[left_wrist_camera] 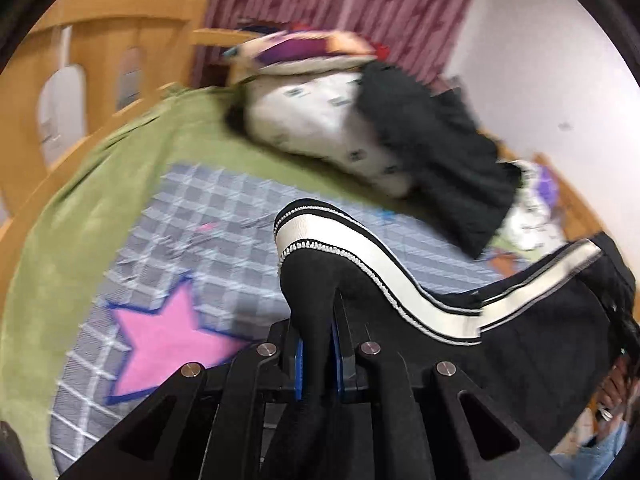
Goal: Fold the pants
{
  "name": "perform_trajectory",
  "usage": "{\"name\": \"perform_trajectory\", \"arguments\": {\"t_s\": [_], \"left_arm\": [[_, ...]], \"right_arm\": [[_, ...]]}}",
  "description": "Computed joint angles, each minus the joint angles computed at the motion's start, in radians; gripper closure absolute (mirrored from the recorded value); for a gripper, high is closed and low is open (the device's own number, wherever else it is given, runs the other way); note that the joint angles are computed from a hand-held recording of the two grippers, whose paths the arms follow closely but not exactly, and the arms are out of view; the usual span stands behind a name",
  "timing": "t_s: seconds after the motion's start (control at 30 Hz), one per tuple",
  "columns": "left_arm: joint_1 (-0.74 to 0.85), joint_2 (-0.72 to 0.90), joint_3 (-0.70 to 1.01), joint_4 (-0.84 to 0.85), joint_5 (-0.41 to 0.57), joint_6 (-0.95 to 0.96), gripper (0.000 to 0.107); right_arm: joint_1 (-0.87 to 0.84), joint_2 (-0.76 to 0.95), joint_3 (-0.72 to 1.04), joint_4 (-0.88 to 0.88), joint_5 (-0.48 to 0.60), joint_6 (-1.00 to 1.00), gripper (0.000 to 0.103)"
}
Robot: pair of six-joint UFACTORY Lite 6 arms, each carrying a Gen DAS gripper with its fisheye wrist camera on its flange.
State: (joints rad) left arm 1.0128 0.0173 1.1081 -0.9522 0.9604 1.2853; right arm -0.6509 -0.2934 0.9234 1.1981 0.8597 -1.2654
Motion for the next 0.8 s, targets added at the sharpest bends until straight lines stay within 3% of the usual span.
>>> {"name": "perform_trajectory", "arguments": {"t_s": [0.07, 0.13, 0.2, 0.27, 0.33, 0.43, 0.47, 0.5, 0.7, 0.8], "left_arm": [[-0.011, 0.104, -0.002, 0.013, -0.098, 0.017, 0.096], [-0.065, 0.224, -0.017, 0.065, -0.263, -0.010, 0.096], [-0.115, 0.280, -0.028, 0.150, -0.387, -0.063, 0.088], [-0.120, 0.287, -0.024, 0.172, -0.400, -0.092, 0.082], [-0.119, 0.268, -0.012, 0.186, -0.395, -0.134, 0.079], [-0.115, 0.230, -0.037, 0.168, -0.405, -0.114, 0.063], [-0.109, 0.206, -0.060, 0.144, -0.402, -0.086, 0.047], [-0.099, 0.182, -0.084, 0.103, -0.394, -0.042, 0.042], [-0.089, 0.100, -0.166, 0.068, -0.358, 0.028, 0.042], [-0.081, 0.074, -0.187, 0.073, -0.352, 0.037, 0.042]], "right_arm": [[0.080, 0.124, -0.014, -0.074, -0.107, -0.009, 0.086], [0.157, 0.289, 0.002, -0.194, -0.235, 0.039, 0.085], [0.192, 0.458, -0.003, -0.320, -0.377, 0.110, 0.083], [0.140, 0.536, 0.004, -0.279, -0.352, 0.063, 0.080], [0.054, 0.553, 0.039, -0.279, -0.221, 0.032, 0.077], [0.018, 0.493, 0.017, -0.371, -0.169, 0.110, 0.064], [0.001, 0.454, -0.014, -0.403, -0.177, 0.115, 0.062], [-0.028, 0.386, -0.072, -0.420, -0.191, 0.091, 0.061], [-0.128, 0.023, -0.244, -0.479, -0.154, 0.069, 0.059], [-0.043, -0.187, -0.321, -0.459, -0.124, 0.102, 0.059]]}}
